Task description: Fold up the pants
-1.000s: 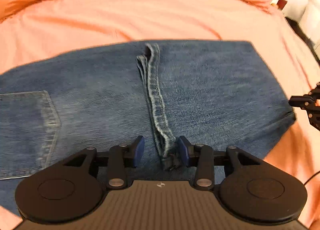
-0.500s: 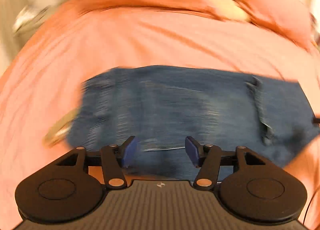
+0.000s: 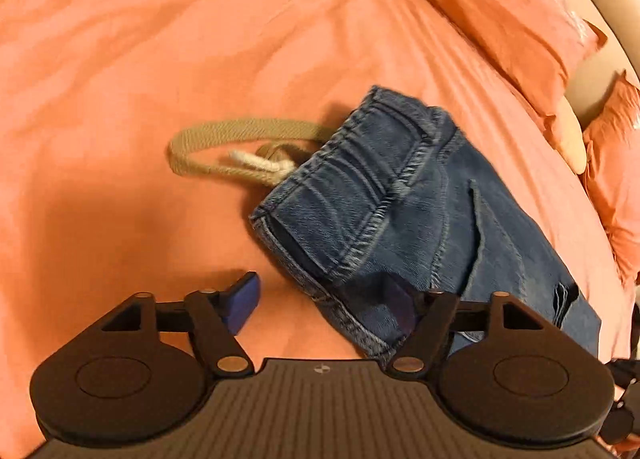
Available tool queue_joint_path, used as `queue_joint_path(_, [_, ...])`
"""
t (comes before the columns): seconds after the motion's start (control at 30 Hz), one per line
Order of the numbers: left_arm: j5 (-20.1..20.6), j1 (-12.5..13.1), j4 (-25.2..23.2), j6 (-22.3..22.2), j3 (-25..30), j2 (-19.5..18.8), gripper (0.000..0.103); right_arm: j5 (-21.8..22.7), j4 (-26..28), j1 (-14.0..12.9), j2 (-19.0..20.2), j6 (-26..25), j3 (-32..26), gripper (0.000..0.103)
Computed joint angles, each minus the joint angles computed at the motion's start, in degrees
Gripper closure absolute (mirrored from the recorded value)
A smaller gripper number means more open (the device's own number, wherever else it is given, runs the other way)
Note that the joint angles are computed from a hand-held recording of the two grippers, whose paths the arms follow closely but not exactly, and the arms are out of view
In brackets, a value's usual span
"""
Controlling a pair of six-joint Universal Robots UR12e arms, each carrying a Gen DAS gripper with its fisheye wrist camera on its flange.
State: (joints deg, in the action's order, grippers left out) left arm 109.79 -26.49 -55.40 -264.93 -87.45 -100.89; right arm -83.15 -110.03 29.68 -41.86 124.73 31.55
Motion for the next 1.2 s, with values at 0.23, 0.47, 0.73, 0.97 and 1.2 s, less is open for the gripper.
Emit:
queue_joint_path(0.23, [-1.9,1.3,10.4,1.4,-5.4,1.1,0.006,-3.4,8.2,1.1,4.4,-4.4,-6.9,0.103])
queue_joint_path(0.47, [1.0,1.2,13.9,1.4,-5.7,0.2,0.024,-2.5,12.0,0.9,6.5,-2.6,-11.2,0.103])
queue_joint_path(0.73, [5.6,0.3,5.9,2.5,-0.2,-1.2,0.078,-1.1,7.9,0.4,3.8,-0.6,-5.7,0.103])
queue_joint_path(0.97, [13.4,-2.2,-1.7,9.1,9.5,-4.5,0.082,-1.4,2.7,0.3,1.1,-1.4,0.1,0.103])
queue_joint_path(1.2, [19.6,-5.1,-11.8,19.0,27.1,-12.6,0.082,4.6,5.4,-2.0,0.1,6.9,-1.4,0.085])
